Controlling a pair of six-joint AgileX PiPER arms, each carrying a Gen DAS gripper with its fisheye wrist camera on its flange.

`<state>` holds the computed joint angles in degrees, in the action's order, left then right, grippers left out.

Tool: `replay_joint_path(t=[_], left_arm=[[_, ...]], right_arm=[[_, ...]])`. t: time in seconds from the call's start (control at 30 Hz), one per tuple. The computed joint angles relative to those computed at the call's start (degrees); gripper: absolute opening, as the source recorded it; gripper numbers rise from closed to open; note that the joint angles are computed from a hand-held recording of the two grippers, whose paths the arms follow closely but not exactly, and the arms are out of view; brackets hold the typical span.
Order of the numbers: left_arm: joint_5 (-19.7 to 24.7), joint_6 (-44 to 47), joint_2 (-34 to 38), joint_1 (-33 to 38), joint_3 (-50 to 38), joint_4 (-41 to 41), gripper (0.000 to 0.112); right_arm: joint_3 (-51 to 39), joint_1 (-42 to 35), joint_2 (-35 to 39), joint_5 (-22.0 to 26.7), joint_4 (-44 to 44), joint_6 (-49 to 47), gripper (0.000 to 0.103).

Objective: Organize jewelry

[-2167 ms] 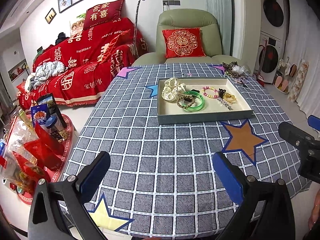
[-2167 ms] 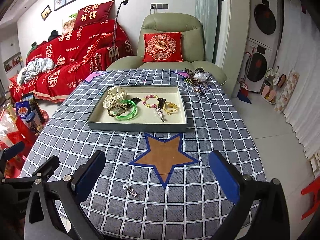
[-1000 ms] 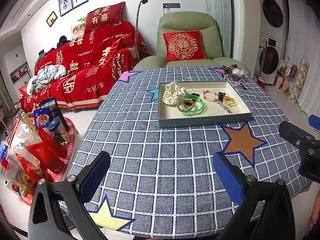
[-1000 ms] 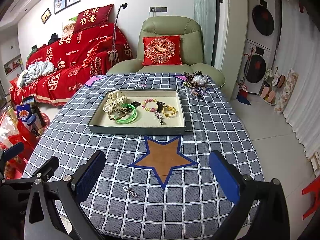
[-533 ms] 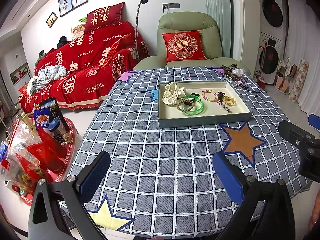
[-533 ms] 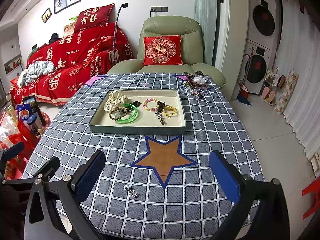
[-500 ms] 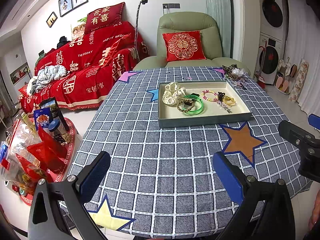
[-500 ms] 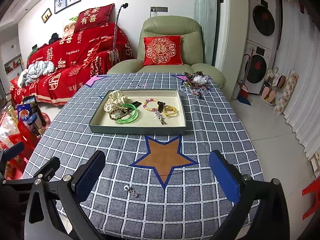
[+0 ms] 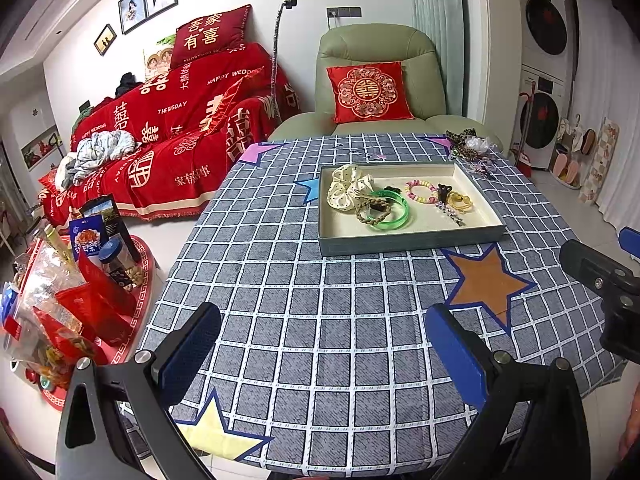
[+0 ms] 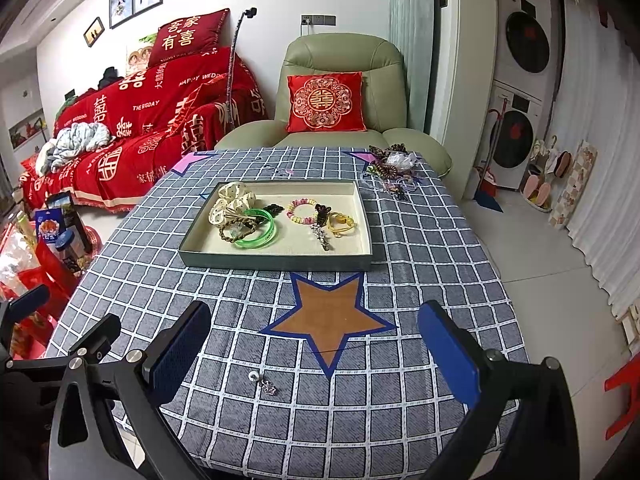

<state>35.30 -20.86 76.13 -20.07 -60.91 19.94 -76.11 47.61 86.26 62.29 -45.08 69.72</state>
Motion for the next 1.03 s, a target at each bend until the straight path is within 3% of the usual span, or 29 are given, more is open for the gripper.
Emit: replay_joint_path(t=[1.03], left_arm=[[-1.2, 1.1, -0.2, 0.4, 0.4, -2.1, 0.103]], right_arm=[[-1.0, 0.9, 0.5, 1.1, 0.6, -0.1, 0.103]])
